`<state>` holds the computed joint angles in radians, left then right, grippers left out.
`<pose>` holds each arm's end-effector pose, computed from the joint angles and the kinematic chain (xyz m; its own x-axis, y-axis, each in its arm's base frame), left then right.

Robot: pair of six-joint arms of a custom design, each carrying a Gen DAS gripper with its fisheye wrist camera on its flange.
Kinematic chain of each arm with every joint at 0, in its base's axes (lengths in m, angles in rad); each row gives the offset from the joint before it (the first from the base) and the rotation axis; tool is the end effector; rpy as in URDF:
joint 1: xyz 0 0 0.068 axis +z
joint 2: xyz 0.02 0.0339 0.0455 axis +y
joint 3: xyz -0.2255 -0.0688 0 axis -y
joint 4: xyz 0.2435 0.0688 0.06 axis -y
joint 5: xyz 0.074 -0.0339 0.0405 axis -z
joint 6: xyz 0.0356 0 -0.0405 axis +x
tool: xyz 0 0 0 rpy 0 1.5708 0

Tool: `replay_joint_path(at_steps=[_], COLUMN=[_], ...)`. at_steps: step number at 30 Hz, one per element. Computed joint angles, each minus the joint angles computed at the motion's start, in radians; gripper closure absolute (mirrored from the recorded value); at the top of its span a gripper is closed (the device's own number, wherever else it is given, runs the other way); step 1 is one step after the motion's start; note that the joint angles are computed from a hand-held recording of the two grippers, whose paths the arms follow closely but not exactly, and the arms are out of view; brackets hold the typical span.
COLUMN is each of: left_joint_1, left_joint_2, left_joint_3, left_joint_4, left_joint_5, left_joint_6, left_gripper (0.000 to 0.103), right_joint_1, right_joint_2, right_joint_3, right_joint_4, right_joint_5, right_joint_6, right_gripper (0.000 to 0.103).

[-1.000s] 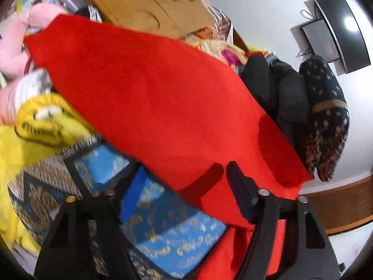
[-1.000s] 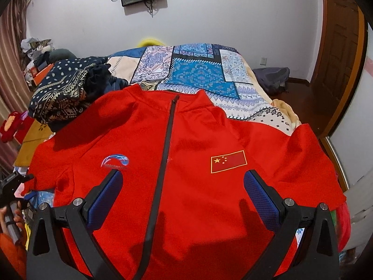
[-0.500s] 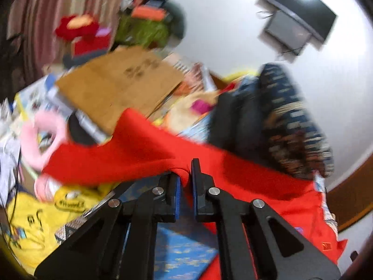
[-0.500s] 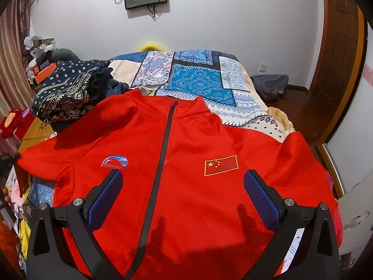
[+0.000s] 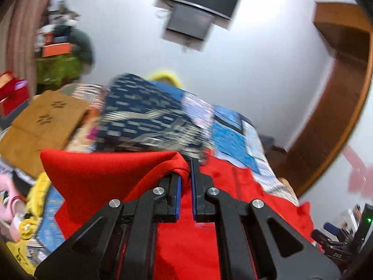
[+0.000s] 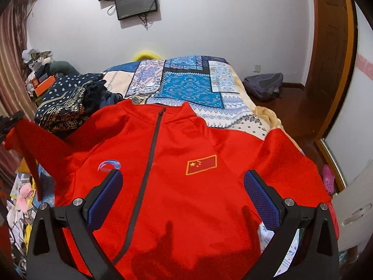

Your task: Fold large clothes

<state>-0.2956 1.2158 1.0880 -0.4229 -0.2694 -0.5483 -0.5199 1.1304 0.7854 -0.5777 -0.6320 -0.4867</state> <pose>0.2736 -0.0734 0.2967 -0.4605 -0.3850 -0.7998 -0.2064 0.9228 -0.3253 0.2147 -0.0987 0.2097 -0.6543 -0.0603 -0.7538 -0.2429 0.9608 0.1339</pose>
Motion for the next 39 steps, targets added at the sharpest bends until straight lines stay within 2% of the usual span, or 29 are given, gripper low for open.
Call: replay_joint_path(at_steps=[6,10,14,17,21,23,25,29,30,34,39], left_joint_1=[-0.154,-0.222,-0.261,-0.259,-0.246,-0.256,-0.266,-0.276,-0.273,-0.239,-0.158], left_joint_2=[0.296,0.499,0.677,0.732,0.724,0.693,0.656,0.483,0.441,0.207,-0.039], left_joint_3=[0.203,0.328,0.453,0.460,0.417,0.389,0.372,0.262,0.237,0.101,-0.033], left_joint_4=[-0.007,-0.042,-0.123,-0.156,-0.168,-0.181,-0.203,-0.218,-0.218,-0.244,-0.322], left_joint_5=[0.013,0.075,0.146,0.226,0.301,0.286,0.248,0.153,0.137,0.045,-0.057], left_joint_6=[0.040,0.031,0.032,0.015,0.014,0.027,0.042,0.053,0.052,0.046,0.049], left_gripper=[0.097,0.097,0.097,0.097,0.097,0.097,0.090,0.052,0.048,0.047,0.040], right_joint_1=[-0.060,-0.081,-0.083,-0.071,-0.059,-0.051,-0.045,-0.011,0.005,0.099,0.299], right_joint_2=[0.042,0.071,0.090,0.090,0.083,0.071,0.057,0.018,0.000,-0.076,-0.148], right_joint_3=[0.017,0.028,0.032,0.027,0.016,0.009,0.006,0.010,0.009,-0.007,-0.021], right_joint_4=[-0.002,-0.005,-0.004,0.000,0.006,0.007,0.007,-0.003,-0.005,-0.002,-0.008], right_joint_5=[-0.007,-0.003,0.012,0.032,0.047,0.051,0.049,0.049,0.050,0.079,0.155], right_joint_6=[-0.052,-0.074,-0.093,-0.103,-0.123,-0.127,-0.122,-0.106,-0.103,-0.099,-0.092], right_gripper=[0.000,0.000,0.000,0.000,0.000,0.000,0.000,0.000,0.000,0.000,0.000])
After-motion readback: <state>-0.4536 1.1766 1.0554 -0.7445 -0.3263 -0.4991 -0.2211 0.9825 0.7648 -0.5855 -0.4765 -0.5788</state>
